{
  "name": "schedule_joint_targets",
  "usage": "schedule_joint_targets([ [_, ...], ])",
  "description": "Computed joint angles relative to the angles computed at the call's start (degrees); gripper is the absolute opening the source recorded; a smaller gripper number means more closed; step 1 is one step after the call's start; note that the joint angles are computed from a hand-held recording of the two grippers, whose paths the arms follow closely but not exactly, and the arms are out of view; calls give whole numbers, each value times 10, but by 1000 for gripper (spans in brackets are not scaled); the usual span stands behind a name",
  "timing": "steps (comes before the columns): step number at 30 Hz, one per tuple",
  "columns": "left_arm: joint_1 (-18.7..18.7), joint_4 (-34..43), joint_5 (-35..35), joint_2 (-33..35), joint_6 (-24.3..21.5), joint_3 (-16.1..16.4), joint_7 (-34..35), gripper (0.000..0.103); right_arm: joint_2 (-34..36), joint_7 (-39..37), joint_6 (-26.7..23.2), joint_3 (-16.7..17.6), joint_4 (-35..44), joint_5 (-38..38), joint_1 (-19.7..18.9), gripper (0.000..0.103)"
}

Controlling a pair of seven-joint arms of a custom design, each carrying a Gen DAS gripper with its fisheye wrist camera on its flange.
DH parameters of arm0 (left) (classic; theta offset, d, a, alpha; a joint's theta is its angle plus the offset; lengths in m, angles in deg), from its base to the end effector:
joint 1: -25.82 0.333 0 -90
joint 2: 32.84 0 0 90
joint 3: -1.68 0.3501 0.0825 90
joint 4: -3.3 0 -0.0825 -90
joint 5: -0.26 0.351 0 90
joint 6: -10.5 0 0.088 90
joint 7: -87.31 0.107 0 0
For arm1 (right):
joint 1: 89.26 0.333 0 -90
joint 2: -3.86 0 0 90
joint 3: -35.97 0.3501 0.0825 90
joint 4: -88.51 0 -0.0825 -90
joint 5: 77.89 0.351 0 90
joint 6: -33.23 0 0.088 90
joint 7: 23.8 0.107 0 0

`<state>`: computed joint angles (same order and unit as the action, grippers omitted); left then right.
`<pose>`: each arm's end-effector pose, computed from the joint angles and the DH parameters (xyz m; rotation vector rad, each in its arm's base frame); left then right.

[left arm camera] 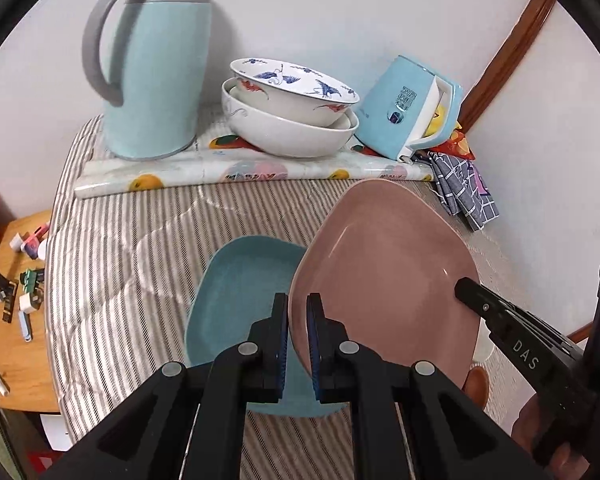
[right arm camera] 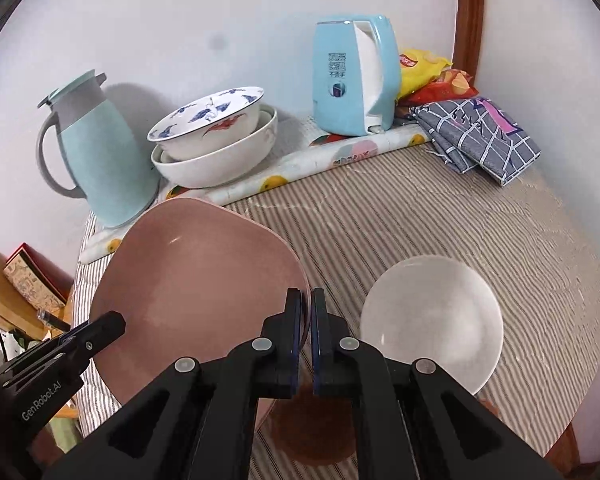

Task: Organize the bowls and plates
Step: 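Carry the pink plate with the left gripper onto the blue plate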

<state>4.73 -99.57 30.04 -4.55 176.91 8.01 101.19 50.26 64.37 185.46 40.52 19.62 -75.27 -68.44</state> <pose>0.6515 -0.2151 0.3908 -2.3780 1.2972 -0.8321 0.7311 0.3188 0.4077 -2.1078 1.4010 -0.3756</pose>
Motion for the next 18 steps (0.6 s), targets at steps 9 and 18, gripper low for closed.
schedule_joint_targets([
  [9, -12, -36, 7, -9, 20, 11, -22, 10, -15, -2, 20, 4, -46, 3, -1, 5],
  [18, -31, -67, 37, -25, 23, 33, -59, 10, -12, -20, 37, 22, -60, 15, -6, 5],
])
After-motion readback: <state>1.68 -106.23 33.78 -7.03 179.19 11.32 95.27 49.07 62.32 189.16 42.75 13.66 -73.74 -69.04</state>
